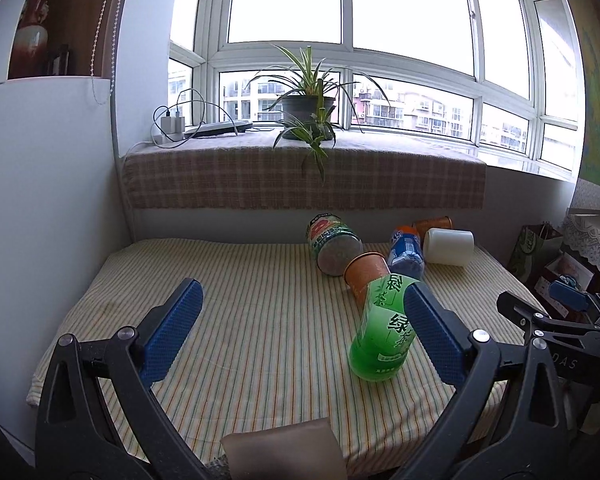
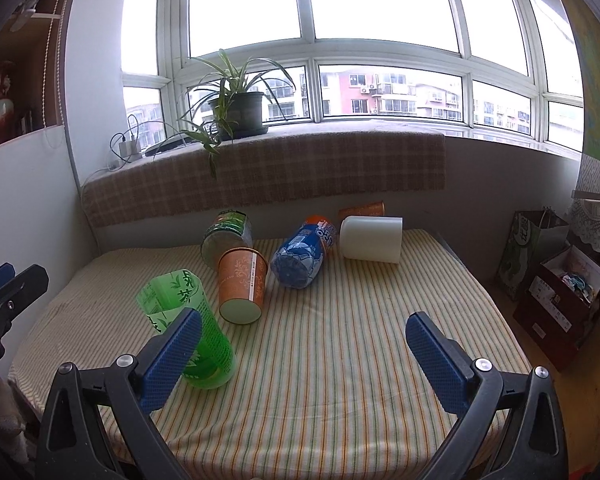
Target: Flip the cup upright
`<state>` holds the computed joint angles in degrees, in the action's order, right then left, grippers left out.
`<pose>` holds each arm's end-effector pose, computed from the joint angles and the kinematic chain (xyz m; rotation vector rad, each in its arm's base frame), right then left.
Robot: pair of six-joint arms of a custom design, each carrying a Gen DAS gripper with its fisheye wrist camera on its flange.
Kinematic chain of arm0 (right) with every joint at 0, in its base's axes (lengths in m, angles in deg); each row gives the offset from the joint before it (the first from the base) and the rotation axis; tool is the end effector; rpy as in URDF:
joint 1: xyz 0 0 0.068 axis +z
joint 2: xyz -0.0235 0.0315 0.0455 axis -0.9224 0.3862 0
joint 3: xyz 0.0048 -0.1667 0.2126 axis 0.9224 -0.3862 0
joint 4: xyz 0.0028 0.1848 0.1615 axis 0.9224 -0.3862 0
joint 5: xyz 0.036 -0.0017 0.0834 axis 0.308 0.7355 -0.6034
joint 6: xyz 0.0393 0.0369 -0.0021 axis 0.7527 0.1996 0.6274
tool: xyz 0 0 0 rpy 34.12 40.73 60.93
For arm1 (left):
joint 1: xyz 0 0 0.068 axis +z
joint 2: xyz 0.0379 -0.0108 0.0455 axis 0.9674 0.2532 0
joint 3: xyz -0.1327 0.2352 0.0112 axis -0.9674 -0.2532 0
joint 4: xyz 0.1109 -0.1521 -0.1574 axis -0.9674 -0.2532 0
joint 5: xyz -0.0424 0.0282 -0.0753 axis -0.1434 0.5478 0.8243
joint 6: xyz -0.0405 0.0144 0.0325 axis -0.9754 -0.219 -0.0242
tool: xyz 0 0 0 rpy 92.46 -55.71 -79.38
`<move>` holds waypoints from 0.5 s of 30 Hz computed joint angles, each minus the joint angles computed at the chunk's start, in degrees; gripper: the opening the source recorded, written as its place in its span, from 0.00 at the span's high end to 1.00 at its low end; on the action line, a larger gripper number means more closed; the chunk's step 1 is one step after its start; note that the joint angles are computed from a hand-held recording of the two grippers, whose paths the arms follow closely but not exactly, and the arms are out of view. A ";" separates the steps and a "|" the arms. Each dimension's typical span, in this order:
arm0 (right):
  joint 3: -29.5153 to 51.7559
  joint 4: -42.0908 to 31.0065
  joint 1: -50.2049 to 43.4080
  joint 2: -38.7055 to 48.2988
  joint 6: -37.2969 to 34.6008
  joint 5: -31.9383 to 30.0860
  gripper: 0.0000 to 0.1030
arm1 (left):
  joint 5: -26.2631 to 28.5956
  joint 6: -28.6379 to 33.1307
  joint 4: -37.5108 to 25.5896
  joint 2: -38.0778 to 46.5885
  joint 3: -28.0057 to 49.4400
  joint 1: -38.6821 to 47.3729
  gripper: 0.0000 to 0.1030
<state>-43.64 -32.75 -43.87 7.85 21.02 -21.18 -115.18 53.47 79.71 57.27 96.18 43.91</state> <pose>0.2097 0.0794 0.2550 0.0192 2.0931 0.0911 0.1943 -0.0993 0.2792 -0.0174 1.9832 -0.0345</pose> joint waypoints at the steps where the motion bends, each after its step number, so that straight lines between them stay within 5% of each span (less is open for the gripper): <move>1: -0.02 0.01 -0.02 0.02 -0.05 0.00 0.00 | -0.08 -0.03 -0.04 0.08 0.08 -0.04 0.01; 15: -0.08 0.16 -0.44 0.41 0.21 -0.68 0.00 | -0.02 0.28 -0.44 0.21 0.43 -0.12 0.01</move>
